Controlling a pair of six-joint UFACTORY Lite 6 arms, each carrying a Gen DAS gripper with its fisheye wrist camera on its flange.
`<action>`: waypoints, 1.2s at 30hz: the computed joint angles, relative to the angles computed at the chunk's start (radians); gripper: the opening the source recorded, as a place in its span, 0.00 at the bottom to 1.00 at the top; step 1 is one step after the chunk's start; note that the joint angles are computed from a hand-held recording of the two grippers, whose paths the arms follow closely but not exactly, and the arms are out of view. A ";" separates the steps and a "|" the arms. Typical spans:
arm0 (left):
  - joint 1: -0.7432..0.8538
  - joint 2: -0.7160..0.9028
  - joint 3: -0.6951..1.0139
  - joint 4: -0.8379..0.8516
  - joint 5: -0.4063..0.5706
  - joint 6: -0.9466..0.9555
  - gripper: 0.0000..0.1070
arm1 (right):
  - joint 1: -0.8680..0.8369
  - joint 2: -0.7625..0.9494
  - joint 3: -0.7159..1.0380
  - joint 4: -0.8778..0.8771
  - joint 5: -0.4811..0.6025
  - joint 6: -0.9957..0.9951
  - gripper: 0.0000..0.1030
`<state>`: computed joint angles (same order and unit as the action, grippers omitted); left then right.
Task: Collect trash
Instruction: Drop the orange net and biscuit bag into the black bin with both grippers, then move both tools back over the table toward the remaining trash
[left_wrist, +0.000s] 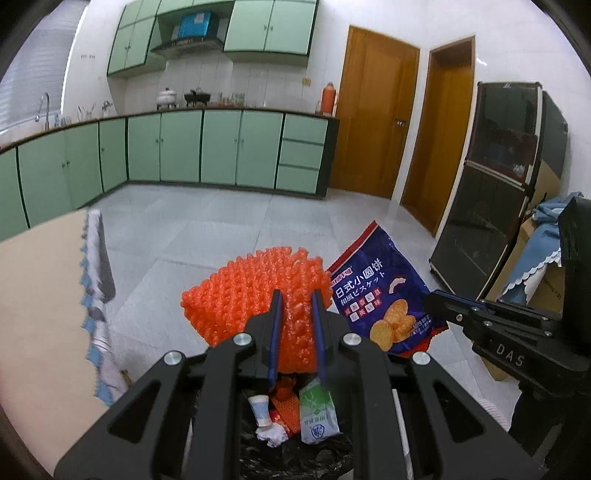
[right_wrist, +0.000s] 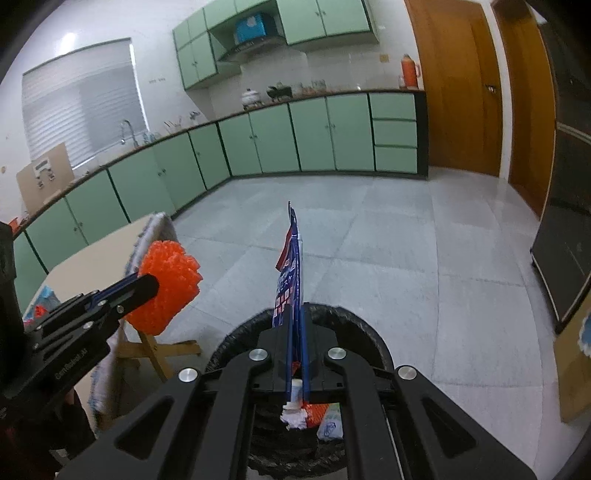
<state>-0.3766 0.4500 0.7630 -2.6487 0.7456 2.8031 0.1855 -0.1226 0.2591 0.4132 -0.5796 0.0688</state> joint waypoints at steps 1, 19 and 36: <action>0.008 0.016 0.016 0.010 -0.007 -0.005 0.14 | -0.028 0.031 0.002 -0.055 -0.012 0.044 0.04; -0.050 0.235 0.283 -0.058 -0.180 -0.023 0.26 | -0.149 0.382 0.184 -0.270 -0.047 0.217 0.16; 0.217 -0.115 0.048 0.137 -0.091 -0.171 0.66 | 0.055 -0.006 0.021 0.203 -0.052 -0.087 0.86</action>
